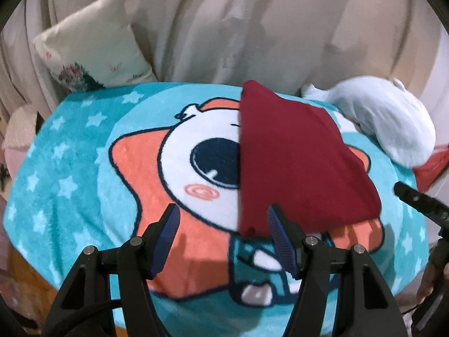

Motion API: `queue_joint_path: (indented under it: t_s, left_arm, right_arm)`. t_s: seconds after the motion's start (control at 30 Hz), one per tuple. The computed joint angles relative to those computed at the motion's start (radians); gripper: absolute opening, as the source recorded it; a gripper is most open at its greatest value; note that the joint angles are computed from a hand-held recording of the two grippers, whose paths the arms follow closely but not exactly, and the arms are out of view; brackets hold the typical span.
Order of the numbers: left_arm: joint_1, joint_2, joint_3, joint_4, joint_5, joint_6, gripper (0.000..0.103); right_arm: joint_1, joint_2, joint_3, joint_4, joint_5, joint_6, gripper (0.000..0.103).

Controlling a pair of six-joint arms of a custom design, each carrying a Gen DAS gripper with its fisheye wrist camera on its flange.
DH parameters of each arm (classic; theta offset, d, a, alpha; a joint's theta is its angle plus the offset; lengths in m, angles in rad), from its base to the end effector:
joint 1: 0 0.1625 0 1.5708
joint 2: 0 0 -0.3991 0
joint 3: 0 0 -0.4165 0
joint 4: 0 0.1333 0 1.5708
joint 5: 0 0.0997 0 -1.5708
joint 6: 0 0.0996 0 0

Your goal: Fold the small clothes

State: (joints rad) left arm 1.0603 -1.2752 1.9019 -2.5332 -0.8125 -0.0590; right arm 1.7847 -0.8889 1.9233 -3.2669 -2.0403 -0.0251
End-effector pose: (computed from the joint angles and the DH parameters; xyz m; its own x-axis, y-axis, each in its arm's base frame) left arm -0.1032 -0.5973 0.2646 -0.7700 0.1082 -0.6287 0.4167 0.8316 -0.3671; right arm 0.2131 -0.5653 0.1055 -0.9260 0.0630 0.3723 -0.1908 0.7728 -0.6053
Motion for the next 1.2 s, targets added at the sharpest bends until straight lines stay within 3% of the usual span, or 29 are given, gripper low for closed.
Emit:
queue_joint_path:
  t_s: [0.07, 0.13, 0.3, 0.43, 0.5, 0.63, 0.7, 0.73, 0.77, 0.87, 1.0, 1.07, 1.13, 1.2]
  left_arm:
    - [0.031, 0.022, -0.046, 0.017, -0.052, 0.001, 0.064]
    - [0.072, 0.059, -0.118, 0.055, -0.13, 0.008, 0.064]
    - [0.155, 0.172, -0.295, 0.169, -0.329, 0.027, 0.064]
    - [0.216, 0.298, -0.47, 0.291, -0.48, 0.015, 0.071]
    - [0.233, 0.348, -0.533, 0.325, -0.523, 0.018, 0.079]
    - [0.261, 0.435, -0.642, 0.423, -0.649, 0.03, 0.081]
    - [0.256, 0.443, -0.64, 0.43, -0.641, 0.024, 0.081]
    - [0.253, 0.436, -0.624, 0.41, -0.64, 0.025, 0.079]
    - [0.254, 0.43, -0.619, 0.403, -0.649, 0.021, 0.071]
    - [0.256, 0.399, -0.608, 0.402, -0.698, 0.009, 0.059]
    - [0.231, 0.35, -0.591, 0.37, -0.666, 0.027, 0.059]
    - [0.214, 0.348, -0.601, 0.363, -0.61, 0.041, 0.06]
    - [0.195, 0.369, -0.622, 0.377, -0.512, 0.044, 0.063]
    - [0.186, 0.385, -0.624, 0.389, -0.426, 0.042, 0.063]
  right_arm:
    - [-0.026, -0.003, -0.028, 0.024, 0.076, 0.001, 0.074]
    - [-0.059, 0.008, -0.074, 0.076, 0.155, 0.019, 0.075]
    - [-0.125, 0.085, -0.207, 0.169, 0.264, 0.108, 0.075]
    - [-0.154, 0.151, -0.305, 0.222, 0.278, 0.186, 0.075]
    - [-0.158, 0.185, -0.361, 0.279, 0.258, 0.19, 0.075]
    - [-0.157, 0.24, -0.432, 0.337, 0.228, 0.182, 0.078]
    - [-0.164, 0.25, -0.435, 0.332, 0.266, 0.195, 0.073]
    - [-0.169, 0.248, -0.433, 0.337, 0.306, 0.209, 0.056]
    - [-0.174, 0.245, -0.432, 0.343, 0.338, 0.224, 0.047]
    - [-0.167, 0.229, -0.42, 0.325, 0.369, 0.237, 0.039]
    - [-0.15, 0.224, -0.438, 0.299, 0.46, 0.221, 0.037]
    - [-0.136, 0.243, -0.476, 0.305, 0.477, 0.191, 0.038]
    - [-0.127, 0.276, -0.524, 0.323, 0.441, 0.177, 0.043]
    - [-0.121, 0.299, -0.554, 0.345, 0.341, 0.173, 0.046]
